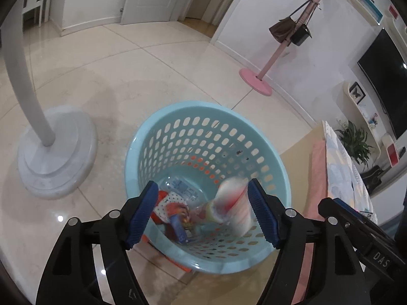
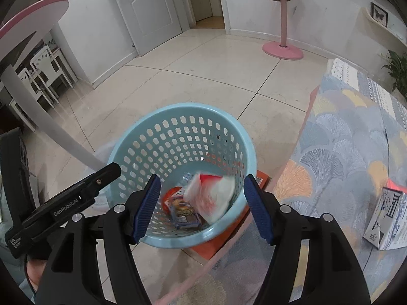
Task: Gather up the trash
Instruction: 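Drop the card box and red cup into the basket by opening both tools, then move both tools back over the table toward the white milk cartons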
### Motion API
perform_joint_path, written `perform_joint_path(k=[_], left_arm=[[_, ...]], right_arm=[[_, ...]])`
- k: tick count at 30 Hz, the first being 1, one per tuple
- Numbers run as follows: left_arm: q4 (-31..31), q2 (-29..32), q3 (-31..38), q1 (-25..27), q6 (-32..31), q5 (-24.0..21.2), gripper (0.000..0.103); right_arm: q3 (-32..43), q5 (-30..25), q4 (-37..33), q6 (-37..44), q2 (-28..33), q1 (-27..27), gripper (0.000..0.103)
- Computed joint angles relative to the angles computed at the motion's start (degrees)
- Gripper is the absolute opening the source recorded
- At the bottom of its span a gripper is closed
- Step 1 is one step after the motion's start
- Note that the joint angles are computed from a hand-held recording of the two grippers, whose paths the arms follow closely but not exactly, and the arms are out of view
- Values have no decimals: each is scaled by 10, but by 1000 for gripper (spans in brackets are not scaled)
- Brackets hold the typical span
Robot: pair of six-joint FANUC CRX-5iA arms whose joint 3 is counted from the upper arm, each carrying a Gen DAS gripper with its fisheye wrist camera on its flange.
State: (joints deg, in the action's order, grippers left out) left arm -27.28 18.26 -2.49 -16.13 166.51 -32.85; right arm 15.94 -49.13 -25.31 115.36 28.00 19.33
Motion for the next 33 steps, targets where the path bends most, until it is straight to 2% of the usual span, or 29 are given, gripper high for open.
perform_joint_path(k=[10, 19, 21, 24, 28, 29, 33], left_arm=[[-25, -12, 9, -20, 21, -7, 71], [-61, -13, 79, -76, -4, -9, 69], [-60, -2, 104, -90, -29, -9, 69], [-33, 24, 148, -109, -100, 2, 69], [30, 79, 221, -129, -210, 1, 69], [49, 105, 255, -136, -241, -14, 69], [89, 182, 356, -148, -301, -77, 69]], right_arm=[[-18, -12, -40, 34, -30, -34, 64], [-41, 1, -107, 102, -104, -113, 64], [-40, -5, -126, 119, -117, -143, 64], [-47, 0, -148, 143, -141, -188, 64], [-49, 10, -173, 167, -156, -247, 63], [-48, 16, -176, 172, -158, -264, 62], [-50, 56, -159, 174, -156, -307, 58]])
